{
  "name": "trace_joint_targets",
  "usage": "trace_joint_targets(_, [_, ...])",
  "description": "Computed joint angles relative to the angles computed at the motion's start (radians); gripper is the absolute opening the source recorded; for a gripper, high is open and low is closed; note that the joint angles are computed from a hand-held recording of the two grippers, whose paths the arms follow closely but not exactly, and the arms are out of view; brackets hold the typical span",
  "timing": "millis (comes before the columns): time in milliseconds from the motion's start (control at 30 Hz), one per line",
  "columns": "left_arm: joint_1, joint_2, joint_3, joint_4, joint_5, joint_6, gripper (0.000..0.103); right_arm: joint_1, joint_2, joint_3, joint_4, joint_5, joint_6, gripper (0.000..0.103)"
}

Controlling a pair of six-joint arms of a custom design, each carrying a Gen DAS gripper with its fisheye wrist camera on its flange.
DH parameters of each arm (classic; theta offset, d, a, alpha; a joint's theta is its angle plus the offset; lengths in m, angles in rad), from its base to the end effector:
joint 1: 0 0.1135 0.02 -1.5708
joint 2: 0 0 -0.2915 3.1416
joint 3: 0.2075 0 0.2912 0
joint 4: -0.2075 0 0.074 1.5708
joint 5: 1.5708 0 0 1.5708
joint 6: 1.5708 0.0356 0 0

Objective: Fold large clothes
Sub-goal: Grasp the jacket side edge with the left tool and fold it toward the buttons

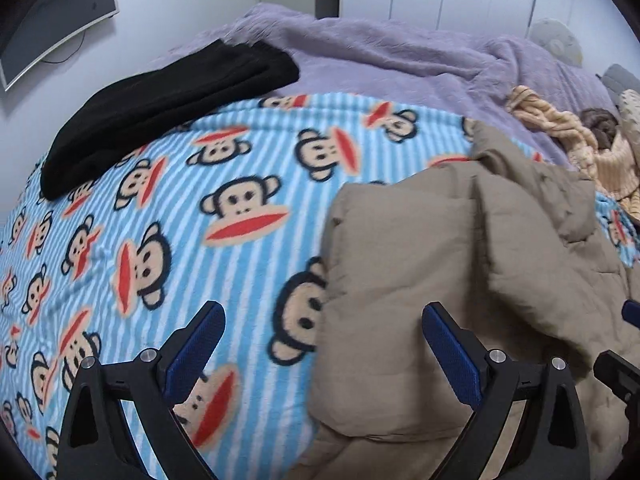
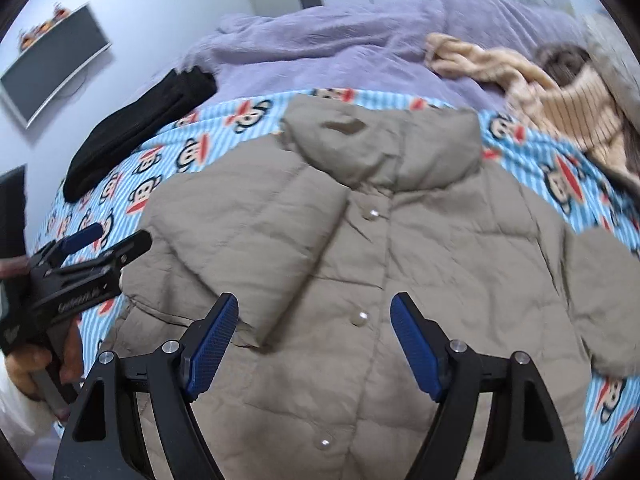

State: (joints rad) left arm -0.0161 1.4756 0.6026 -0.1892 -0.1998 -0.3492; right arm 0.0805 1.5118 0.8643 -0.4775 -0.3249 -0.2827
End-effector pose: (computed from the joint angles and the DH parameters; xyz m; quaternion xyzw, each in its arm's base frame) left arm 0.2745 0.0026 0.1288 -0.1844 0.9455 0.0495 0.2637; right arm 0.3108 0.0365 0.1833 -0.2090 0.9401 0.1349 0.2330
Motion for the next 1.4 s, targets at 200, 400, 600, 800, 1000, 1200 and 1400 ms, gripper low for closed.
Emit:
trace_joint_targets(200, [-0.016, 0.114, -0.027, 0.087, -0.047, -0.008, 0.100, 0.296, 0.067, -0.043, 0.200, 0.315, -0.069, 0.081])
trace_joint_targets(400, [-0.004, 0.124, -0.025, 0.094, -0.021, -0.001, 0.100, 0.152, 0.141, 0.018, 0.245, 0.357, 0.044, 0.081])
trace_joint_targets(600, [0.001, 0.070, 0.009, 0.026, 0.003, 0.019, 0.074, -0.168, 0.213, 0.122, 0.101, 0.183, 0.175, 0.081])
trace_joint_targets(800, [0.020, 0.049, 0.091, 0.006, 0.101, 0.069, 0.046, -0.302, 0.145, 0.091, 0.106, 0.049, 0.184, 0.058])
trace_joint_targets(1000, [-0.053, 0.219, 0.166, 0.046, 0.008, 0.055, 0.046, -0.205, 0.236, 0.165, 0.012, -0.009, 0.046, 0.027])
trace_joint_targets(1200, [-0.055, 0.296, 0.168, 0.103, 0.018, 0.047, 0.047, -0.190, 0.401, 0.189, 0.081, 0.080, 0.026, 0.021])
trace_joint_targets(1400, [-0.076, 0.299, 0.173, 0.092, -0.045, 0.052, 0.054, -0.246, 0.457, 0.226, 0.063, -0.025, 0.033, 0.017])
